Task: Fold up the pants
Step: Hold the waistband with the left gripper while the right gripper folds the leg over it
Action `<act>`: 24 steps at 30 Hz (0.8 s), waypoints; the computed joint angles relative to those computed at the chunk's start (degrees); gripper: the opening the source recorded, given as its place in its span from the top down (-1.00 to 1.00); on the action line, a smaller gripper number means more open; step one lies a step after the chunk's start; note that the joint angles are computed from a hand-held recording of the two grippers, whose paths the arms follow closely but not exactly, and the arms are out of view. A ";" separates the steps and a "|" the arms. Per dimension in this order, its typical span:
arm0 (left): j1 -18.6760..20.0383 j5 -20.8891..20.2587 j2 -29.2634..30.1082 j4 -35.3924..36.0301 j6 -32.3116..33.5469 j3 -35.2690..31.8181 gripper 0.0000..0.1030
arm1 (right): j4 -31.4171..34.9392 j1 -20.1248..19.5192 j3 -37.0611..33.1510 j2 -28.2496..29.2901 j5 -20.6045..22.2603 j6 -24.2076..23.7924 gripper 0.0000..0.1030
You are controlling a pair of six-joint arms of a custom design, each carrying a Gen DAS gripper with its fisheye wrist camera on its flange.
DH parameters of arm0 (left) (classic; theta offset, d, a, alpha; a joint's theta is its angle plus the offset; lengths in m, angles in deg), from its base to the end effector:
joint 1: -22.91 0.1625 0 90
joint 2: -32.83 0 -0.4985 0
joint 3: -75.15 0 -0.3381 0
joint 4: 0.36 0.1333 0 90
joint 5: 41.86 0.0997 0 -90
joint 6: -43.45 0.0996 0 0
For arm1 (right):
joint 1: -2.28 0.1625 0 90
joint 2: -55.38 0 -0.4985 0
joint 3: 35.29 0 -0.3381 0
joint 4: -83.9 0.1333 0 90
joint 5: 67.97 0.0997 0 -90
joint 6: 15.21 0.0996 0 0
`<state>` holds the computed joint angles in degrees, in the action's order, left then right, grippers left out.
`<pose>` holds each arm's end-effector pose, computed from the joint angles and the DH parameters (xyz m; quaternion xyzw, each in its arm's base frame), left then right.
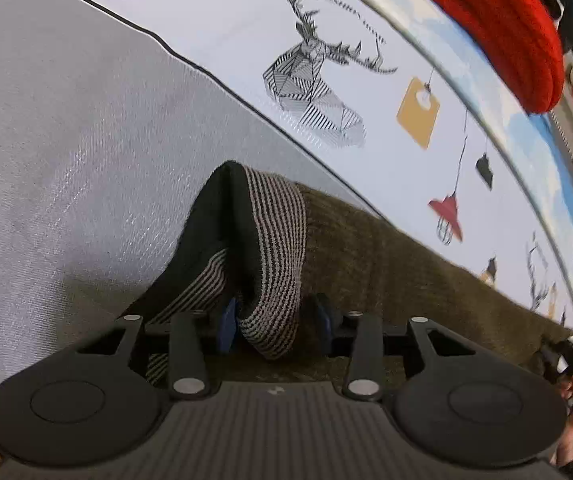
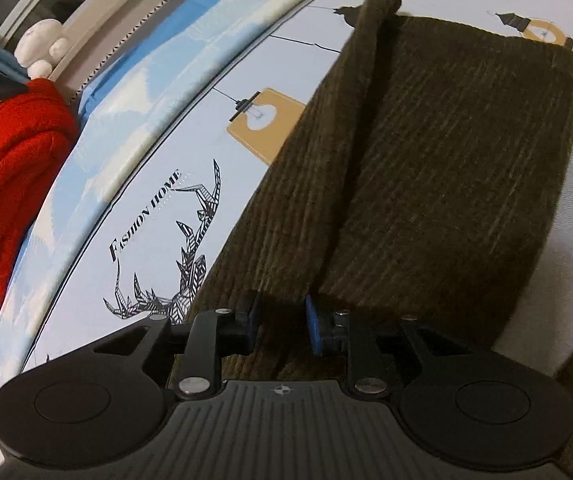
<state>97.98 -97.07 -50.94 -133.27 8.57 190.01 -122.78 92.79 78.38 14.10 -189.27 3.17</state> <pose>0.0657 -0.4915 0.4238 -0.1947 0.9295 -0.2143 0.2283 0.0870 -0.6070 0.1778 -0.2390 -0.8653 0.3991 0.1869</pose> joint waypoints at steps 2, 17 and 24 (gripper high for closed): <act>-0.17 0.81 0.06 0.61 0.49 0.09 0.27 | -1.11 0.32 -0.53 0.58 -0.32 -2.60 0.88; -6.79 6.61 -9.05 -8.55 10.33 7.51 0.53 | -13.23 8.43 19.98 -14.05 -1.46 -2.68 0.96; -7.34 10.24 -12.95 -0.23 9.87 9.06 0.53 | -3.86 6.43 37.73 -24.10 0.47 7.02 0.95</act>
<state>90.64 -86.83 -63.89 -133.50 18.44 199.07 -126.64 99.22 116.11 -10.00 -188.80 10.20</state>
